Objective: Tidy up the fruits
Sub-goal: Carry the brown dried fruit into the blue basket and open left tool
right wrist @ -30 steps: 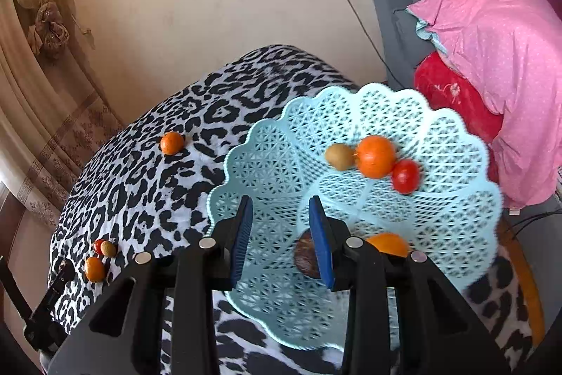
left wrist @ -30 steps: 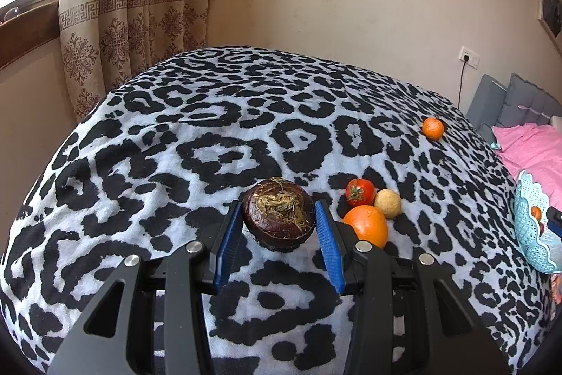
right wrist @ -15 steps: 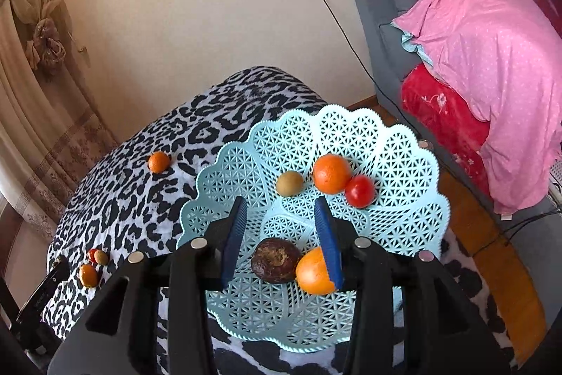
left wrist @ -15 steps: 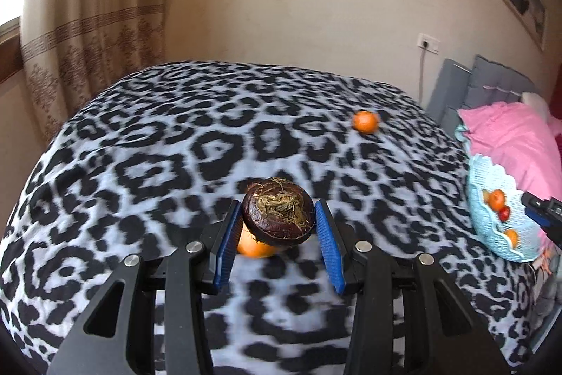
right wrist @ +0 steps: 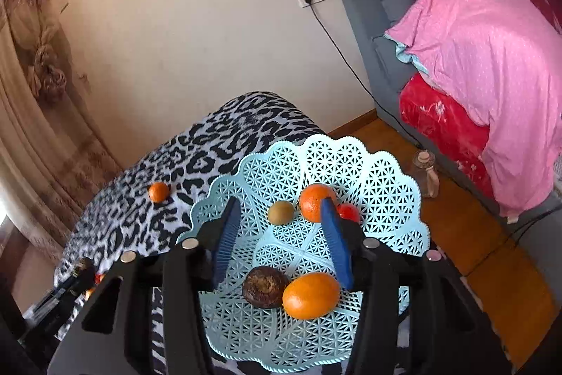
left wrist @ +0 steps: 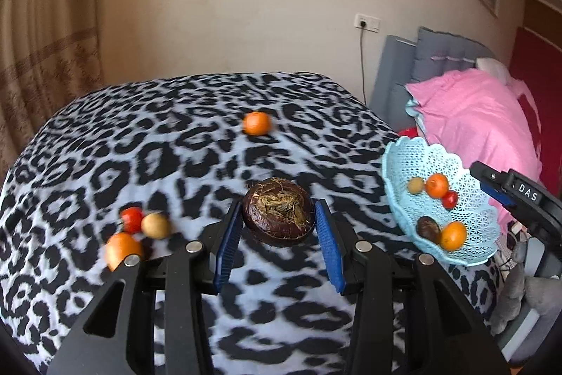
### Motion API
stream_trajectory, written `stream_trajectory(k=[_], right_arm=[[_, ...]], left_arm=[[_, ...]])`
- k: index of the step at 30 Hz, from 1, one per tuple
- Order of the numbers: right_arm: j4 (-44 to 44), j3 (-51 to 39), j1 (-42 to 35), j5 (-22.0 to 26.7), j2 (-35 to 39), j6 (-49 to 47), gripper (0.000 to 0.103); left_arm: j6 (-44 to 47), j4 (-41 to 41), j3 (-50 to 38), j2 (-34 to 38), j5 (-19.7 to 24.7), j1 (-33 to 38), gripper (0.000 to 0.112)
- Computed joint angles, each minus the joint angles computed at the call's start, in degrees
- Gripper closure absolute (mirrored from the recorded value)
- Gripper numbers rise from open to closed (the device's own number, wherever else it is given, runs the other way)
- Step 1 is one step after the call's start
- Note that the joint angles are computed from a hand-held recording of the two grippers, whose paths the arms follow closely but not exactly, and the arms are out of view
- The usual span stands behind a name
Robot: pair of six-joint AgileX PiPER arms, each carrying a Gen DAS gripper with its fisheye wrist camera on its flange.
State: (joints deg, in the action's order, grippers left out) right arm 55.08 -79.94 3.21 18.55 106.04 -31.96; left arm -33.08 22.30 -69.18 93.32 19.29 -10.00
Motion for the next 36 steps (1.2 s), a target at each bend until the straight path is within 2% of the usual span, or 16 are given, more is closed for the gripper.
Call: stream_trajectory(k=[8, 20, 27, 36], right_arm=[[9.4, 1.9, -1.1, -1.4, 0.4, -7.4, 0.054], [23.9, 5.2, -2.7, -1.9, 0.3, -20.7, 0.054], [24.6, 5.2, -2.8, -1.2, 0.9, -21.0, 0.053], [25.3, 5.6, -2.6, -1.8, 1.0, -21.2, 0.053]], left_arm=[[-0.6, 1.6, -8.6, 6.0, 3.5, -7.1, 0.070], [7.4, -5.0, -19.3, 14.4, 7.1, -11.2, 0.070], [9.0, -7.0, -22.1, 17.4, 8.7, -11.3, 0.069], [9.2, -7.5, -20.0, 16.6, 7.3, -10.4, 0.069]])
